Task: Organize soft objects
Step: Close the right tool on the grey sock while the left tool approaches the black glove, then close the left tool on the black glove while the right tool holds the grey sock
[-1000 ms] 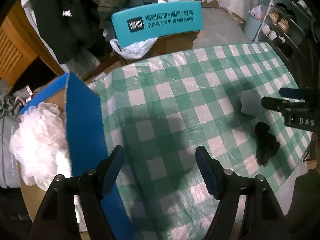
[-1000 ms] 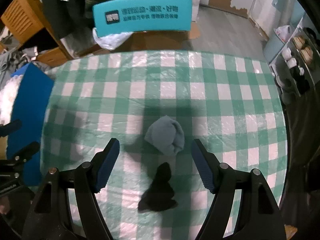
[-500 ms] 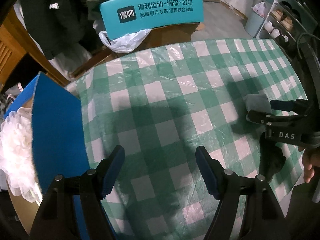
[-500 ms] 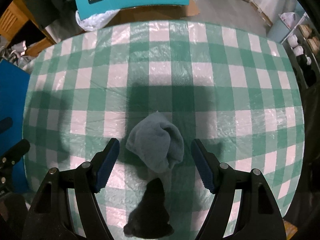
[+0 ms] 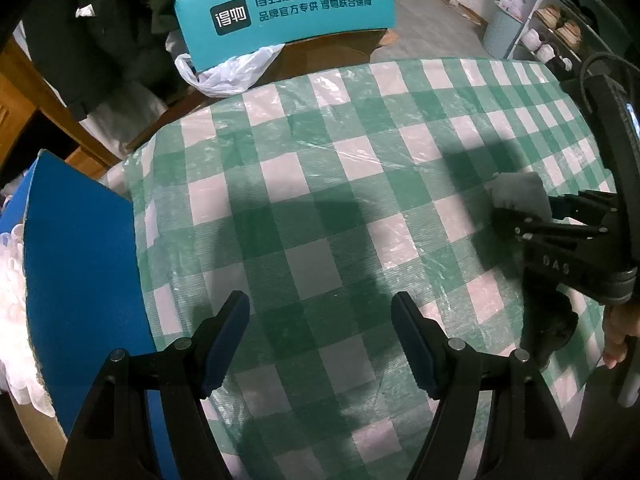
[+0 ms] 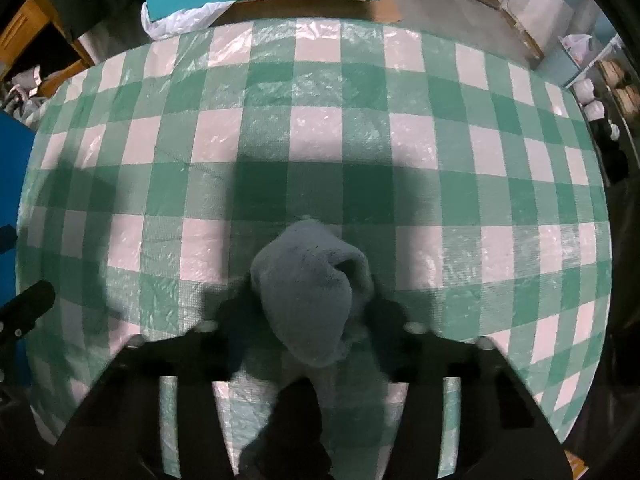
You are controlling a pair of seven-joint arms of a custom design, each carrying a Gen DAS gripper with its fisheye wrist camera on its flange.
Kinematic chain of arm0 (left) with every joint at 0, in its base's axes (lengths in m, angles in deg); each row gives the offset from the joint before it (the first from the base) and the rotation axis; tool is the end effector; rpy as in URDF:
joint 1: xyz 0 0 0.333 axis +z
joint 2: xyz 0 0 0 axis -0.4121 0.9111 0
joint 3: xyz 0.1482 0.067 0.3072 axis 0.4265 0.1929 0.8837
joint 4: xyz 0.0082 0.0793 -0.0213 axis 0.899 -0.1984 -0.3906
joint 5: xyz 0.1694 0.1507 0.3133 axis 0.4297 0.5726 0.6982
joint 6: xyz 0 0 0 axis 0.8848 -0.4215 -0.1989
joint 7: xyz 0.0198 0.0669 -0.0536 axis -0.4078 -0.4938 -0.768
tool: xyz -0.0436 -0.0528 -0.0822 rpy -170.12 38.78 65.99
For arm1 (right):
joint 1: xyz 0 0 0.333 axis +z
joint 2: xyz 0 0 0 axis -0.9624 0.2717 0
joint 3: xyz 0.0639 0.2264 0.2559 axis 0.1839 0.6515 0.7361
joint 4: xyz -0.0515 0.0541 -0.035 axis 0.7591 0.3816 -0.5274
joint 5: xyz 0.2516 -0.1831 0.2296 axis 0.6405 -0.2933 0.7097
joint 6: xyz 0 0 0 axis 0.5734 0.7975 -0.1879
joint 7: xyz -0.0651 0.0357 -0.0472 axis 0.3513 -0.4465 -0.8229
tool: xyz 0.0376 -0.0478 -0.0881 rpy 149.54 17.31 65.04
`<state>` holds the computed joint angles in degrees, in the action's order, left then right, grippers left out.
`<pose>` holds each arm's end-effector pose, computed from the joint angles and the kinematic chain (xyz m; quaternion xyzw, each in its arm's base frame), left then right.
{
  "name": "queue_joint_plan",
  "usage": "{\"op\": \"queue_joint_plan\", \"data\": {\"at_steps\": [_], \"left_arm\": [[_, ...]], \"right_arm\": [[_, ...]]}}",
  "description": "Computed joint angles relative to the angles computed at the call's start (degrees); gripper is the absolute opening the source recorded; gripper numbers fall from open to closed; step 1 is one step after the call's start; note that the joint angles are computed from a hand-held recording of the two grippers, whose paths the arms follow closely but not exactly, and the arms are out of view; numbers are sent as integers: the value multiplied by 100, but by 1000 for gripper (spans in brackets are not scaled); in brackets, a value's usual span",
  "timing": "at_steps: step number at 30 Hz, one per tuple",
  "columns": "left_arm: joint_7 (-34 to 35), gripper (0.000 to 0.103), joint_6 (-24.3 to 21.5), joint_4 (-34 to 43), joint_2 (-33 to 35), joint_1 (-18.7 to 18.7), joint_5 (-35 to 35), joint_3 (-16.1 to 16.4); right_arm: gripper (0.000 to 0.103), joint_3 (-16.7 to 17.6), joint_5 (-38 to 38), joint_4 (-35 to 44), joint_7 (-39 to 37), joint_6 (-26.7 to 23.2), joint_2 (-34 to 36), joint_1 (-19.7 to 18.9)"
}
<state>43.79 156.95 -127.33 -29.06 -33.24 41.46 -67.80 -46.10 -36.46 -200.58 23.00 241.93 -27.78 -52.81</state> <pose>0.4035 -0.1715 0.3056 -0.6836 0.7171 -0.0807 0.1097 0.4712 0.2387 0.2688 -0.8073 0.5790 -0.0507 0.1023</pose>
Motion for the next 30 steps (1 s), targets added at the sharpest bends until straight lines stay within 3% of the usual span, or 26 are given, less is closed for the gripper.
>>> {"op": "queue_joint_plan", "data": {"at_steps": [3,15,30], "left_arm": [[97,75,28,6,-6,-24,-130,-11],[580,75,79,142,51,-336,-639,-182],[1159,76,-10,520,369,-968,-1416,-447]], "right_arm": [[32,113,242,-57,-207,-28,-95,-168],[31,154,757,-723,-495,158,-799,-332],[31,-70,1778,-1746,-1206,136,-1836,-333]]}}
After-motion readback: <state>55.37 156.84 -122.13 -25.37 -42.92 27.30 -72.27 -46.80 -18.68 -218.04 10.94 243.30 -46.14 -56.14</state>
